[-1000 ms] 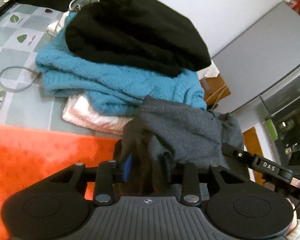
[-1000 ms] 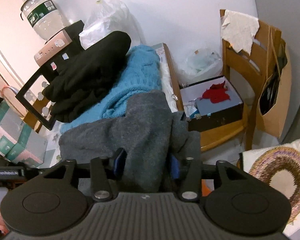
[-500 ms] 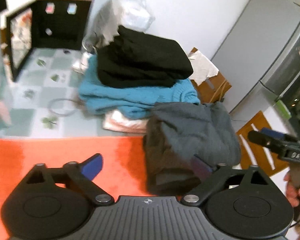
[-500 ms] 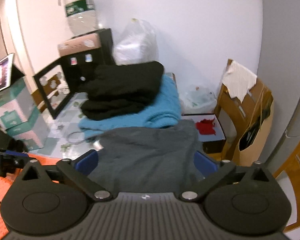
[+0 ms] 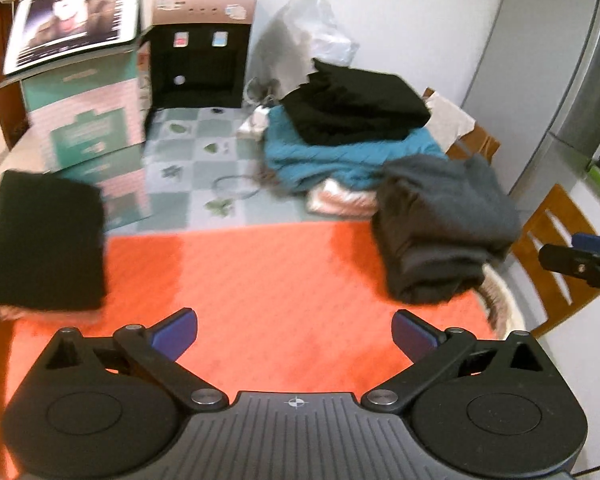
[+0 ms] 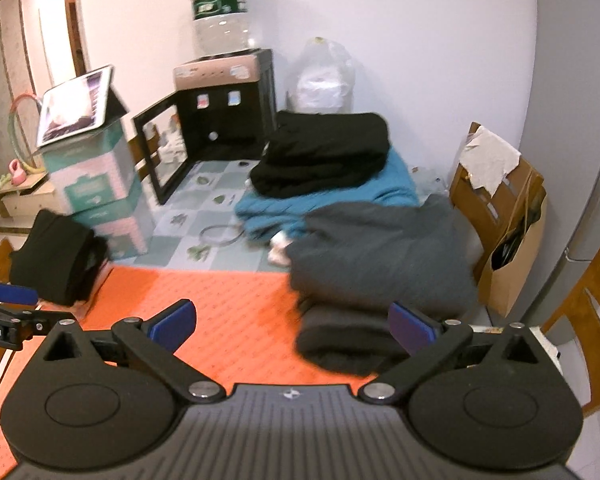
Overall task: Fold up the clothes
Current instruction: 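Place the grey bundle onto the clothes stack and open both grippers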
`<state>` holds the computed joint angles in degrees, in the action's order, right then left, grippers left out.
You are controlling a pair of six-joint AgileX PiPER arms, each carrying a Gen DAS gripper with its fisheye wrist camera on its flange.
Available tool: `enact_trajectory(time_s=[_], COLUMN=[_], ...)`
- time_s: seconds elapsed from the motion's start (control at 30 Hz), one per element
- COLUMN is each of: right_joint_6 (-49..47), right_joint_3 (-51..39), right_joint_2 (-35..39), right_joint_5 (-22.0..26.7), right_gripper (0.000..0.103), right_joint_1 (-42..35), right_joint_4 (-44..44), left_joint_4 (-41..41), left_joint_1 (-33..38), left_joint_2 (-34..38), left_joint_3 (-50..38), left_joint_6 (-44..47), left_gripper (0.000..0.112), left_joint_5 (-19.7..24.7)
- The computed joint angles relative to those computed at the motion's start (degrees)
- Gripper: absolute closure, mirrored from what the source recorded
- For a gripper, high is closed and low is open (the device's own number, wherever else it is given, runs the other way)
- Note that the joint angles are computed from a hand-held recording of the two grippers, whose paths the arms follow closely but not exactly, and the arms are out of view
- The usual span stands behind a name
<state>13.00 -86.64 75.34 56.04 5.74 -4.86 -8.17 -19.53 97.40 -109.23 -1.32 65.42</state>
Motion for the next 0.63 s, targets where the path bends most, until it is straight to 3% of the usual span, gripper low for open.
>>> enact_trajectory(time_s=[0.2,0.4,0.63], right_joint_6=[25.6,48.2,62.8], right_joint_3=[7.4,11.2,12.0], right_joint_2=[-3.9,-1.2,4.4], right_joint_5=[1.8,5.6,7.3], right_gripper=[0.0,0.0,0.0], right_joint_1=[21.1,39.7,49.3], right_joint_4=[-17.8,-31.3,-34.6], left_joint_4=[-1.5,-1.4,-2.9], left_joint_1=[5.9,10.1,16.0], left_joint_2=[-10.9,-19.3,-23.7], left_joint_3=[16.6,29.5,38.2], left_joint_6=[8.3,14.9,20.8], left_gripper=[0.01,0.01,0.01], left_joint_5=[-4.5,-8.5,-10.7])
